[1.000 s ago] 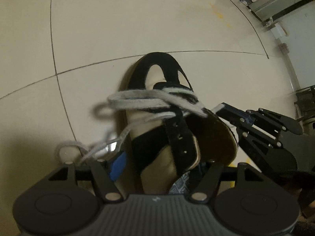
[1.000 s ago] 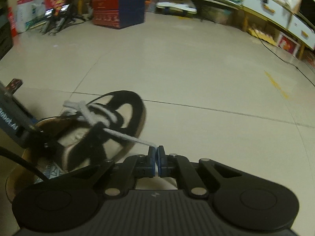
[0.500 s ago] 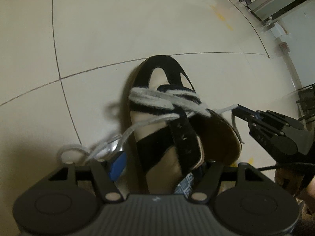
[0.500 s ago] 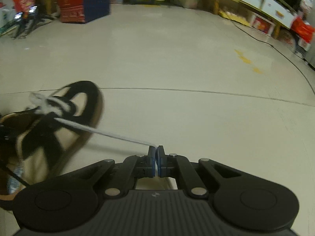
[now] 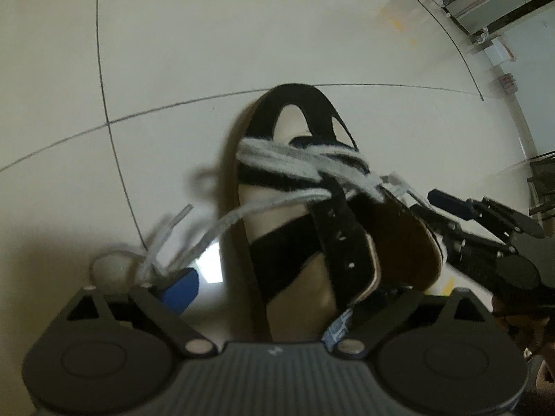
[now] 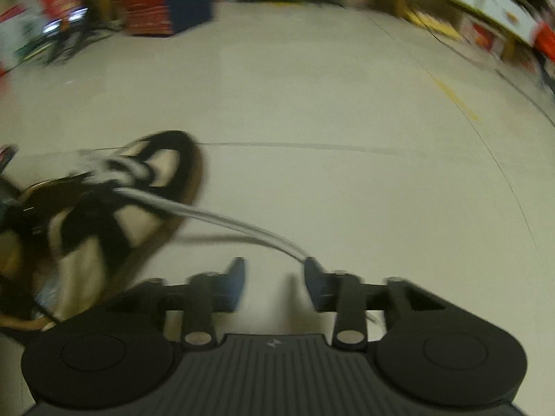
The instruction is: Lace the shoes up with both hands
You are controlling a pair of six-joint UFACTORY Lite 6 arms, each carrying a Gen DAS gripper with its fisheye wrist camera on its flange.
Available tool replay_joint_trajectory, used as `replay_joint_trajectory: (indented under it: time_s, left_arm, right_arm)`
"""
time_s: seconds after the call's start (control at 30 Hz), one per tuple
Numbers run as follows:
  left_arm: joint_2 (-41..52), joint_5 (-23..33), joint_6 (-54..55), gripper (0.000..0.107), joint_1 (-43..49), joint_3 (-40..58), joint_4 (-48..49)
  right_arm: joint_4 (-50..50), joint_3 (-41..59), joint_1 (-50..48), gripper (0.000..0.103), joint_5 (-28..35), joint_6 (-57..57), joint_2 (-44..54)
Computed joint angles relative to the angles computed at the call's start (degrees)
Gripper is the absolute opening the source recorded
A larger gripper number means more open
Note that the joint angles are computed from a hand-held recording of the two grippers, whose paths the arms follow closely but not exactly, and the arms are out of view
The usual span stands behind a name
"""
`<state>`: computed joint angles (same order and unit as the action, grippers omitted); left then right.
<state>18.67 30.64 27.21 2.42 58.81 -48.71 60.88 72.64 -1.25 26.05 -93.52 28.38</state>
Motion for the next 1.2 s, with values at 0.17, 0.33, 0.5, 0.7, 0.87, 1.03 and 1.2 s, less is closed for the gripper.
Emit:
replay_joint_trajectory:
  time_s: [0.17,0.33,0.5,0.7,0.87,1.03,1.2]
  left_arm:
    - [0.44,0.63,2.34,0.101,0.27,-0.38,-1.80]
    - [0.68,-0.11,1.92,0.103,-0.47,-0.04,-0.64]
    - [-0.48,-1.15,1.90,0.103,-0.54,-1.41,-1.44]
    - [0.03,-2.47,-3.52,0.103,-1.56,-0.40,1.27]
    - [0.40,-3.24,-5.94,0.103,-2.07,0.00,2.52]
    - [-0.39,-3.51,-2.16,0.103,-1.25,-1.57,-0.82]
    - [-0.85,-3.95,-1.97,0.103,-1.44,-2.26,-0.86]
  right_arm:
    - [11.44,-6.31,2.65,0.042,1.41,-20.64,-5.29]
    - [21.38,-8.40,5.36,0.042,1.13,-42.89,-6.60]
    - [21.31,-6.40,6.21,0.034,0.88,-45.56,-5.82]
    - [14.65,-4.49,6.29,0.003,-0.19,-36.25,-5.63]
    - [16.33,-7.48,5.43,0.003,-1.08,-36.23,-7.78]
    - [16.47,-8.33,5.18,0.002,-4.09,-33.93,-7.58]
    - [12.53,-5.59,3.56,0.002,-6.70,-27.81,-5.56]
